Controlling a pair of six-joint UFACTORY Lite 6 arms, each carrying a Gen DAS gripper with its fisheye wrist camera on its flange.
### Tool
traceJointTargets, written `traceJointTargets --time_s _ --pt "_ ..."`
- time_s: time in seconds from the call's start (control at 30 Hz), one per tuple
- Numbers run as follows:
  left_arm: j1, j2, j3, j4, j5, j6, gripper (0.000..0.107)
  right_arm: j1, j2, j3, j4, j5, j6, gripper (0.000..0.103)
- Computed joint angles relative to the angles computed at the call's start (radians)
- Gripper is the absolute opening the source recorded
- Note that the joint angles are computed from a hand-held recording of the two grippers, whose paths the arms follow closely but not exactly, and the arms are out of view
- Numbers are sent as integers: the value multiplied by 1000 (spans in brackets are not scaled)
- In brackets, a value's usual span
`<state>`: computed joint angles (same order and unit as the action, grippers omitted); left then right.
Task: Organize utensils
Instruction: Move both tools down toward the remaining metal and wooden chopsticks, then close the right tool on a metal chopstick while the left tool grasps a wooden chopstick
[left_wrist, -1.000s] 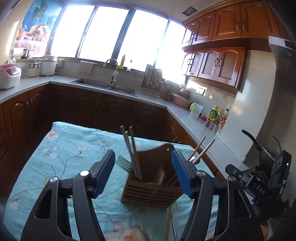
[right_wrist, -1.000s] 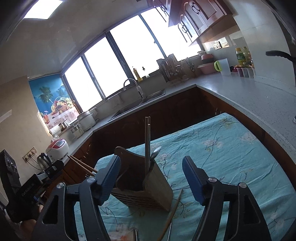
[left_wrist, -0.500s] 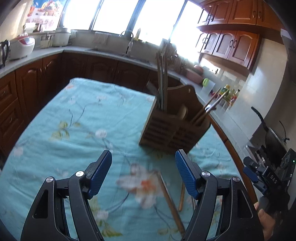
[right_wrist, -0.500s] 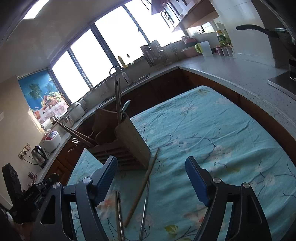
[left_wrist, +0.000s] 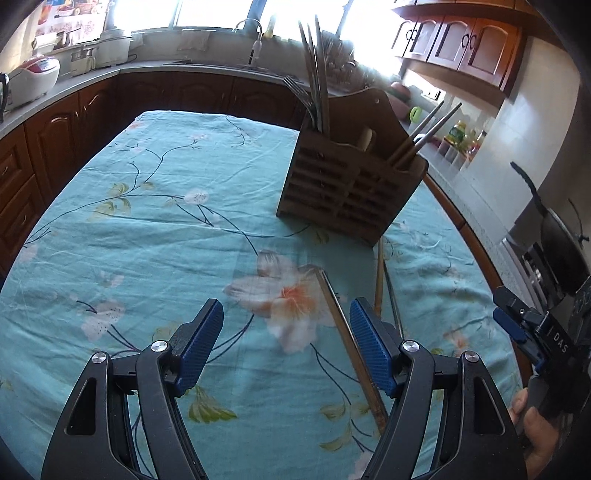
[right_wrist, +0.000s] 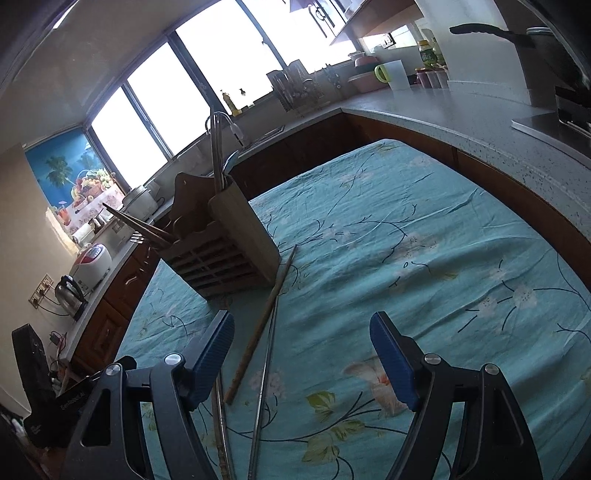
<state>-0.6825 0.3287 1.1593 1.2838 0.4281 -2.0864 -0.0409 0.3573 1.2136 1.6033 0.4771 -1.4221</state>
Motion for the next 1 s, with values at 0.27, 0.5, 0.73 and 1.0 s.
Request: traceJointTargets --time_s 0.27,0.5,0.73,1.0 --pt "18 60 47 -134 -12 130 72 111 103 110 -253 -43 178 62" --pt "40 110 84 -207 -41 208 72 220 279 287 -560 -91 446 36" --pt "47 274 294 -420 -27 478 71 264 350 384 -894 -135 699 13" --pt "30 525 629 -584 113 761 57 105 193 152 -677 -124 409 12"
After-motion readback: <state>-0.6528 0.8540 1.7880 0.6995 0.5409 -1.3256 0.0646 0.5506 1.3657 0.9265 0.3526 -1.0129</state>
